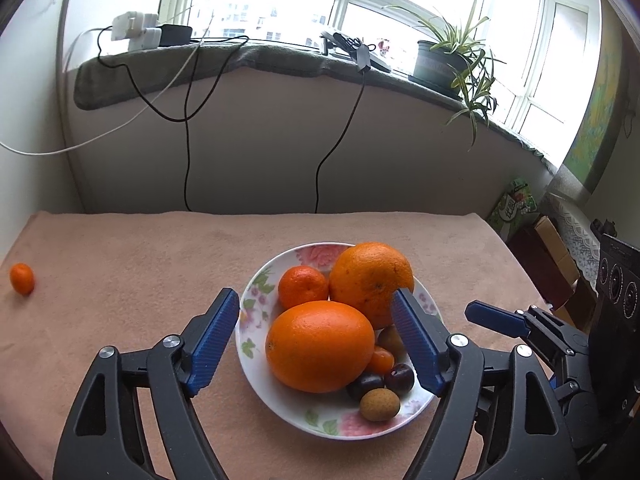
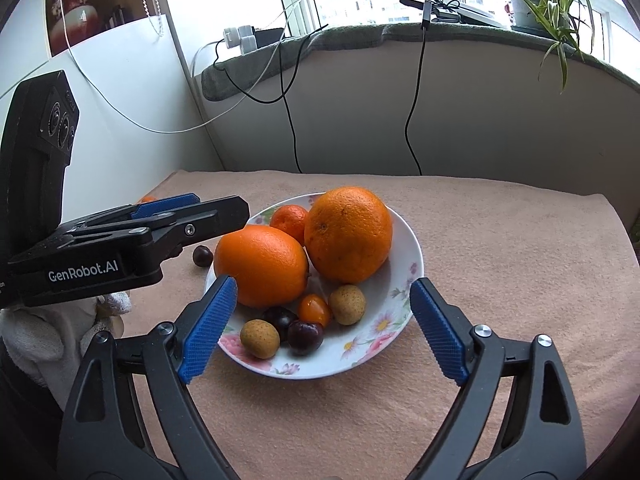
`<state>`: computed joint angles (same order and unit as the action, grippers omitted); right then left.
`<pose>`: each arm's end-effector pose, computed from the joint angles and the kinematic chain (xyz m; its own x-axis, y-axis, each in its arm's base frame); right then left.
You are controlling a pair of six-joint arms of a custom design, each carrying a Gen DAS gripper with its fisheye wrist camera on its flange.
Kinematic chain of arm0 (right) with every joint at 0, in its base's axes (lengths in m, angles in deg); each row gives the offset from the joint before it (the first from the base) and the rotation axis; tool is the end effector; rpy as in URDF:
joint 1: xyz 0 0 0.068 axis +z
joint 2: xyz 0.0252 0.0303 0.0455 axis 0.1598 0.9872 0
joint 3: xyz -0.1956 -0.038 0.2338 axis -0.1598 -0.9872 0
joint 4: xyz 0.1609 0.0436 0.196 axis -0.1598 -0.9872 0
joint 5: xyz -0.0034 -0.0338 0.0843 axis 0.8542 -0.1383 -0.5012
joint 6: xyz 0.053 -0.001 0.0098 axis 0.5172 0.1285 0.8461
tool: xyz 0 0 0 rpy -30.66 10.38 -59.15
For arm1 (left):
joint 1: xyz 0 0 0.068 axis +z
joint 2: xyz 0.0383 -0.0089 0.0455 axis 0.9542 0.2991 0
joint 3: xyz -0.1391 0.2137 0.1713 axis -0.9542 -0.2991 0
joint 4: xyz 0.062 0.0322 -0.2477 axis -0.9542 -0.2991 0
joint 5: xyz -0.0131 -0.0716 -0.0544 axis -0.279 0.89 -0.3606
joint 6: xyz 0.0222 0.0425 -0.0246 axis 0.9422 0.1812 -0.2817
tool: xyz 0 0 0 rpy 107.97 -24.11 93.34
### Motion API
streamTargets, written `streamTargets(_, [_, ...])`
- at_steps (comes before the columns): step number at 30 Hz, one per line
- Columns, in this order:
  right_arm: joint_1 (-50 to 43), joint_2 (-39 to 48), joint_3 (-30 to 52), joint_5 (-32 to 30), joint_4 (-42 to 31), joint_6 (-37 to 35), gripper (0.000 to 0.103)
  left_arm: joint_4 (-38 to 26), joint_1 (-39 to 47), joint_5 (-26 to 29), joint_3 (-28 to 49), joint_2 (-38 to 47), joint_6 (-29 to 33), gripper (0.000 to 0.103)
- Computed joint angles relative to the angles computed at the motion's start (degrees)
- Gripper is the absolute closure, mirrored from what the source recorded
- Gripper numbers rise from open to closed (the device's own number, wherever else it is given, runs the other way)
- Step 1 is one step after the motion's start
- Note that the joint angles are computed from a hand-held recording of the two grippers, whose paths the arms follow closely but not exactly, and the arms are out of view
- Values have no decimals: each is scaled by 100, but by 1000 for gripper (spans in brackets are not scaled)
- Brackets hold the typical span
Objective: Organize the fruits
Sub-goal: 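Open the right tool to drop the plum on the plate while the left tool releases the tangerine, then move the left tool toward the loose kumquat while the right tool moves toward the loose dark plum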
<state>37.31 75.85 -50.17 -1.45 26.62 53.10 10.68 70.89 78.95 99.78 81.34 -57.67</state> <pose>0.3083 0.1742 0.0449 -0.5897 -0.2624 -0.7638 -0.5901 0.7857 0.1856 0.3029 -0.0131 0.0733 -0.6497 -0.1601 -0.7431 -0.0004 0.9776 -0.2103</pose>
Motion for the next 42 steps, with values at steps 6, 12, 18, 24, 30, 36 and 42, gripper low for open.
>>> streamTargets(6, [51, -38, -43, 47, 26, -1, 9, -89, -47, -188, -56, -96, 28, 23])
streamTargets(12, [120, -93, -88, 120, 60, 18, 9, -92, -79, -307, -123, -139, 77, 23])
streamTargets(18, [204, -132, -120, 209, 26, 2, 9, -12, 12, -257, -255, -207, 77, 23])
streamTargets(24, [345, -198, -165, 323, 65, 28, 9, 139, 120, -243, -419, -280, 96, 23])
streamTargets(30, [489, -214, -157, 402, 41, 41, 9, 247, 260, -199, -586, -366, 134, 23])
streamTargets(36, [660, -266, -128, 520, 18, 29, 9, 372, 446, -112, -751, -443, 173, 23])
streamTargets(42, [863, -311, -54, 628, -35, -16, 9, 496, 687, -4, -890, -511, 243, 23])
